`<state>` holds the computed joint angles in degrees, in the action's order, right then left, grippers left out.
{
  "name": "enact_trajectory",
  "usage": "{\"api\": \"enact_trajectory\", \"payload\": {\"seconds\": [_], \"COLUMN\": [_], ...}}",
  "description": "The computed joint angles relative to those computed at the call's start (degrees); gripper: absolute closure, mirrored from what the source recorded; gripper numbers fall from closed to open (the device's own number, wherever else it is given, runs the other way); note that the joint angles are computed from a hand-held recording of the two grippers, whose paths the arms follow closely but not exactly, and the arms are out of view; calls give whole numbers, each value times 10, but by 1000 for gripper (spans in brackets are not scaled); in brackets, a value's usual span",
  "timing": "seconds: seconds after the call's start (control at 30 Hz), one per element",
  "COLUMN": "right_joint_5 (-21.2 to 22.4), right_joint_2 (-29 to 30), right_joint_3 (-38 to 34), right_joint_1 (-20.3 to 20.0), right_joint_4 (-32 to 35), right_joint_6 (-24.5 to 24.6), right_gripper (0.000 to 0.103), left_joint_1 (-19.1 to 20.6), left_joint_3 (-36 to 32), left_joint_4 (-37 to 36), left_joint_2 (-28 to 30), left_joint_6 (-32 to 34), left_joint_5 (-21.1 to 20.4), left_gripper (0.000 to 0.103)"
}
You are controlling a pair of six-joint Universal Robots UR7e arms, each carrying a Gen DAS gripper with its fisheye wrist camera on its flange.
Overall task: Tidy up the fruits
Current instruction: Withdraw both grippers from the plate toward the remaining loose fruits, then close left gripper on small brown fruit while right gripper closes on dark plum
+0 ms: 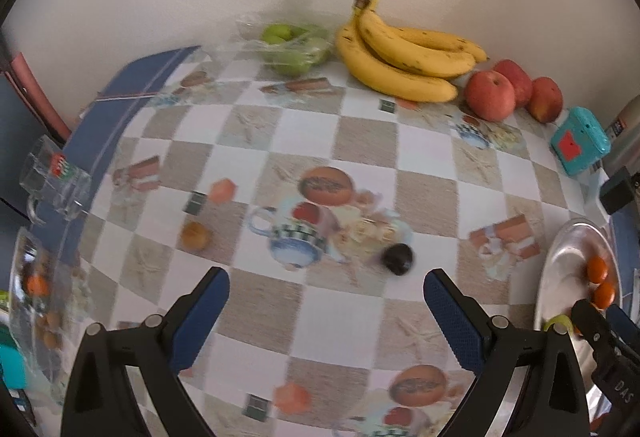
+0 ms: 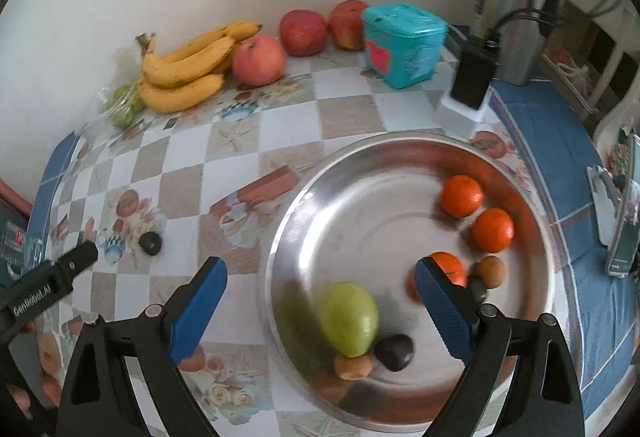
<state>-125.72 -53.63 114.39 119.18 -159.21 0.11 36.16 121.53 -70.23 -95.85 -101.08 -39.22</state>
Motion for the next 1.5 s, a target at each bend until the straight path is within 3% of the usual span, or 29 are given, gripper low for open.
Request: {"api": "enact_trajectory", "payload": {"seconds": [0.37,0.6,0.8,1.03,1.3,1.4,1.5], "right_joint_5": [80,107,117,118,113,111,109], "right_joint_2": [39,73,97,124,154,163,172], "right_joint_3": [-17,-36,-51,-65,-80,-86,-91], "right_joint_1": [31,52,55,51,50,48,46], "right_joint_4": [28,34,30,15,2,2,-1], "right_joint_6": [-16,-23,-17,-21,-32,-34,-39], "right_gripper": [8,8,8,8,9,22,25], "left_joint_1": [-12,-19,-7,38,78,88,97], "left_joint_3": [17,20,29,67,89,96,105], "left_joint_4": [114,181,158,30,-45,-74,-112], "left_joint_2": [-133,-202,-216,-227,-218,-214,-217], "left_joint_6": [-93,-169,-137,-15,56,73,98], "left_joint_5": [0,10,31,45,49,49,49], "left_gripper": [4,4,4,4,6,15,26]}}
